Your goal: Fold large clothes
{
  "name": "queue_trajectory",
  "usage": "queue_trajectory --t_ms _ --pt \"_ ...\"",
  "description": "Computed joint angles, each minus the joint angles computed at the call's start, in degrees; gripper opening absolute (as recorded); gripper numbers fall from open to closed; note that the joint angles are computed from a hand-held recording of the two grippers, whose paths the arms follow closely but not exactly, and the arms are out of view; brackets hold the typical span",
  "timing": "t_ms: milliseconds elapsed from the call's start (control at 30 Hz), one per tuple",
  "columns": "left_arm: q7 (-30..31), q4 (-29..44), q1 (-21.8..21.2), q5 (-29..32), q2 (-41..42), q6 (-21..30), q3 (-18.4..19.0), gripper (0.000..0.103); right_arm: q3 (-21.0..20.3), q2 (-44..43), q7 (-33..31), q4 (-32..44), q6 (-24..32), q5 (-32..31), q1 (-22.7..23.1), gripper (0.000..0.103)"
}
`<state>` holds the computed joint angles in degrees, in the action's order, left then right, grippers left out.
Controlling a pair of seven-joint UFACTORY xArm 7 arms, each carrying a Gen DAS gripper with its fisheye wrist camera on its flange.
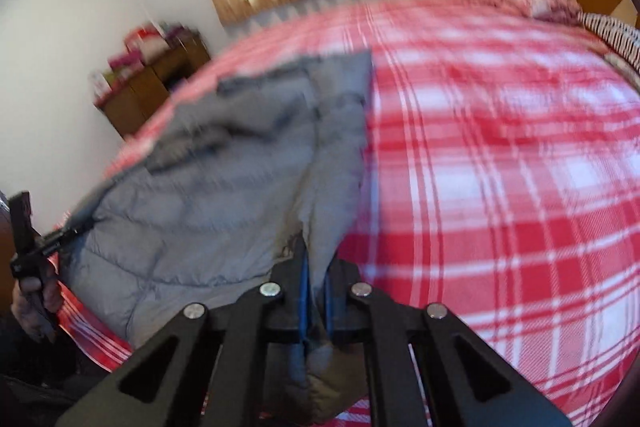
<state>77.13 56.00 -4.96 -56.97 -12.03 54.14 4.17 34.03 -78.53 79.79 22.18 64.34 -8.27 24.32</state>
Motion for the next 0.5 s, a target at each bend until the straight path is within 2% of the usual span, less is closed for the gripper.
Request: queue_trajectory --t_ms 133,233,333,400,500 --pt "-2.3 6.0 1.5 -2.3 -1.8 13.2 3.6 0.008 -0.5 -1.9 -2.4 5.7 0.4 -3.9 -3.6 0.007" --pt "-2.6 9.3 2.5 -3.4 -3.5 17.7 4.8 0.008 -0.4 -2.6 -5.3 9.9 -0.9 -6.2 -7.8 0.007" --pt "-3.9 13.1 2.5 -2.8 -1.0 16.1 3.6 0.009 -2.6 -4.3 -7.2 9.4 -5.6 -7.7 -11.9 0.007" --pt "-5.8 16.1 2.0 -1.6 3.7 11.6 1.2 0.009 -5.1 -4.1 -8.8 6.4 -11.1 -8.6 -14.5 0.007" --pt "-8.6 21.5 1.7 -2.3 12.8 6.5 -2.1 0.018 -9.4 -0.9 -11.1 1.9 -19.5 -9.8 -19.5 0.007"
